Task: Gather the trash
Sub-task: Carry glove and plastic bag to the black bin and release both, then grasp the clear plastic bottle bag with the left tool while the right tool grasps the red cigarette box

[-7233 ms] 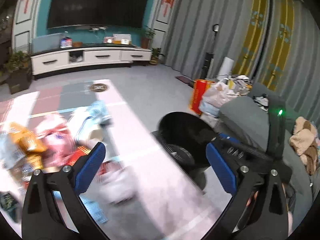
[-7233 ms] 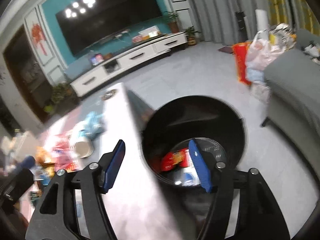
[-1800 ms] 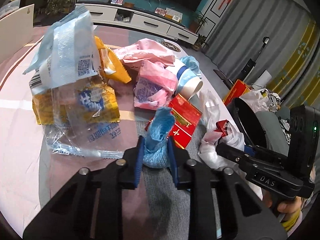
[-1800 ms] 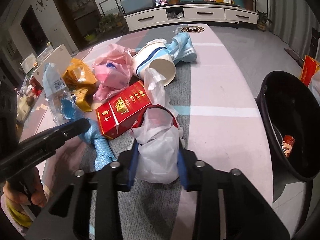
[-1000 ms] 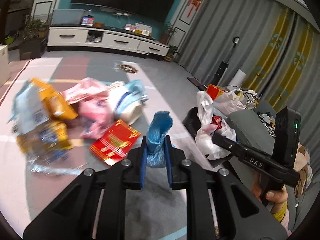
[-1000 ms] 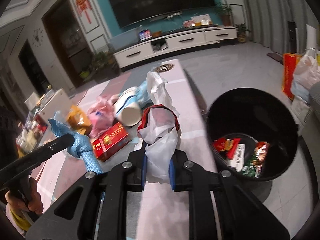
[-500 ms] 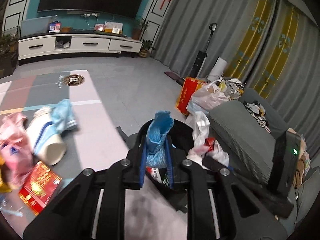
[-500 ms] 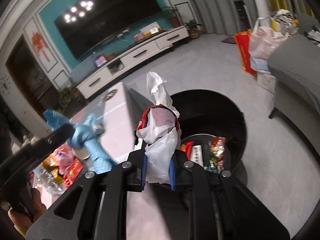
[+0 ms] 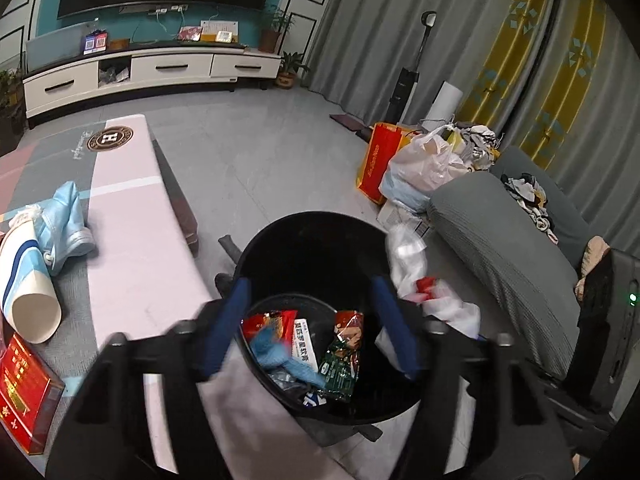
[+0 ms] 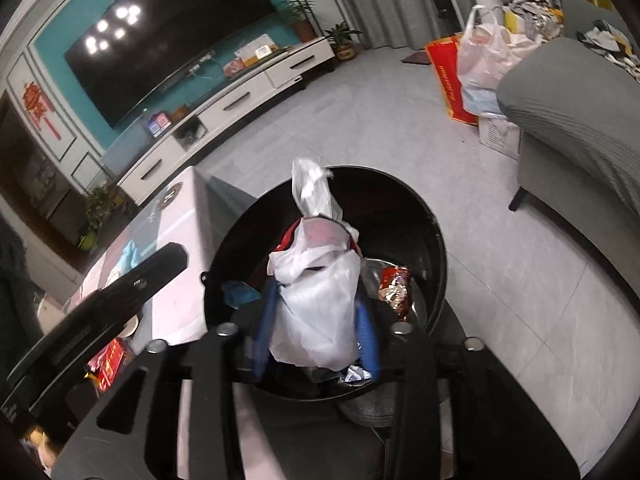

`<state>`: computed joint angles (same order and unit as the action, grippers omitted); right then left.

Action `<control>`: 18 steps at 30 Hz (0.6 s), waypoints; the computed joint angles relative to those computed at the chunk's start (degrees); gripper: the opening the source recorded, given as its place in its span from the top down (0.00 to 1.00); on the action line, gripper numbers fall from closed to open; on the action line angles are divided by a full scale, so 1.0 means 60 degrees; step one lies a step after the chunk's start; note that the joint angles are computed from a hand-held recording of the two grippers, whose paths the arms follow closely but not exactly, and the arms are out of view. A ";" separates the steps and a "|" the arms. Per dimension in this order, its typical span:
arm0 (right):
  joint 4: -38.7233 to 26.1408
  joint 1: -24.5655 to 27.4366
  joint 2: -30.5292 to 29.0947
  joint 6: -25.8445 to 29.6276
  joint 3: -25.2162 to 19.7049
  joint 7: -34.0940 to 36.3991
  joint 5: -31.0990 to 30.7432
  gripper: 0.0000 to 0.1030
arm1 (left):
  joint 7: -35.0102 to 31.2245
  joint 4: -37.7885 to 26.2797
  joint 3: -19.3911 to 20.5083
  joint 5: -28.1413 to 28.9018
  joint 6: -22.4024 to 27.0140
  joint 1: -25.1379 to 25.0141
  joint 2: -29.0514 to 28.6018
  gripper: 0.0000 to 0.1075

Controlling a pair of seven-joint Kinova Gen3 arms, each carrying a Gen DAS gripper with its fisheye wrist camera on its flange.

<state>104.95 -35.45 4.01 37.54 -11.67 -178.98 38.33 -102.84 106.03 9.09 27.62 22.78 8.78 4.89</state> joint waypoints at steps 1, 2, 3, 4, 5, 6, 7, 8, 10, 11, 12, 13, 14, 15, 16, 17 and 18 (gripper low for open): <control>0.0027 -0.0011 -0.0013 0.0021 0.0015 -0.0165 0.0057 0.55 | 0.0013 0.0089 -0.0144 -0.0076 -0.0107 0.0170 -0.0079 0.35; 0.0080 0.0008 -0.0044 -0.0059 0.0024 -0.0248 0.0065 0.55 | 0.0156 0.0150 -0.0159 -0.0265 -0.0175 0.0221 -0.0151 0.34; 0.0106 0.0023 -0.0078 -0.0087 0.0013 -0.0263 0.0035 0.55 | 0.0160 0.0212 -0.0041 -0.0300 -0.0218 0.0105 -0.0219 0.33; 0.0114 0.0024 -0.0081 -0.0095 -0.0006 -0.0293 0.0052 0.55 | 0.0103 0.0297 -0.0064 -0.0274 -0.0255 0.0095 -0.0309 0.31; 0.0085 -0.0011 -0.0064 -0.0025 -0.0043 -0.0330 0.0116 0.54 | 0.0171 0.0403 -0.0109 -0.0385 -0.0293 0.0115 -0.0440 0.30; 0.0033 -0.0019 -0.0047 0.0020 -0.0060 -0.0276 0.0110 0.54 | 0.0341 0.0495 -0.0156 -0.0617 -0.0335 0.0154 -0.0568 0.28; 0.0004 -0.0043 -0.0032 0.0022 -0.0079 -0.0255 0.0136 0.54 | 0.0356 0.0722 -0.0246 -0.0713 -0.0471 0.0175 -0.0798 0.26; -0.0031 -0.0074 -0.0013 -0.0005 -0.0099 -0.0236 0.0158 0.54 | 0.0261 0.0824 -0.0309 -0.0653 -0.0484 0.0179 -0.0920 0.25; -0.0093 -0.0075 0.0010 -0.0158 -0.0094 -0.0044 0.0083 0.54 | -0.0031 0.1161 -0.0526 -0.0460 -0.0523 0.0174 -0.1327 0.24; -0.0112 -0.0115 0.0018 -0.0305 -0.0115 0.0004 0.0102 0.52 | -0.0094 0.1351 -0.0646 -0.0518 -0.0539 0.0189 -0.1582 0.24; -0.0163 -0.0154 0.0038 -0.0378 -0.0126 0.0055 0.0102 0.51 | -0.0260 0.1497 -0.0836 -0.0471 -0.0536 0.0227 -0.1802 0.24; -0.0235 -0.0201 0.0076 -0.0462 -0.0139 0.0134 0.0103 0.51 | -0.0306 0.1644 -0.0968 -0.0518 -0.0529 0.0240 -0.2023 0.24; -0.0324 -0.0270 0.0132 -0.0573 -0.0168 0.0275 0.0114 0.50 | -0.0508 0.1824 -0.1232 -0.0451 -0.0451 0.0317 -0.2325 0.23; -0.0466 -0.0376 0.0211 -0.0535 -0.0188 0.0356 0.0121 0.48 | -0.0671 0.1965 -0.1463 -0.0392 -0.0398 0.0397 -0.2569 0.23; -0.0578 -0.0461 0.0277 -0.0544 -0.0195 0.0500 0.0079 0.46 | -0.0696 0.2072 -0.1608 -0.0456 -0.0323 0.0390 -0.2802 0.22; -0.0688 -0.0560 0.0352 -0.0628 -0.0210 0.0662 0.0044 0.44 | -0.0787 0.2225 -0.1829 -0.0513 -0.0225 0.0390 -0.3113 0.22; -0.0826 -0.0677 0.0448 -0.0679 -0.0223 0.0833 -0.0006 0.43 | -0.0927 0.2364 -0.2124 -0.0519 -0.0121 0.0437 -0.3416 0.21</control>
<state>100.00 -39.51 6.70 33.46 -13.01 -173.98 38.29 -108.40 120.21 -3.66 24.51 22.06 11.41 -15.61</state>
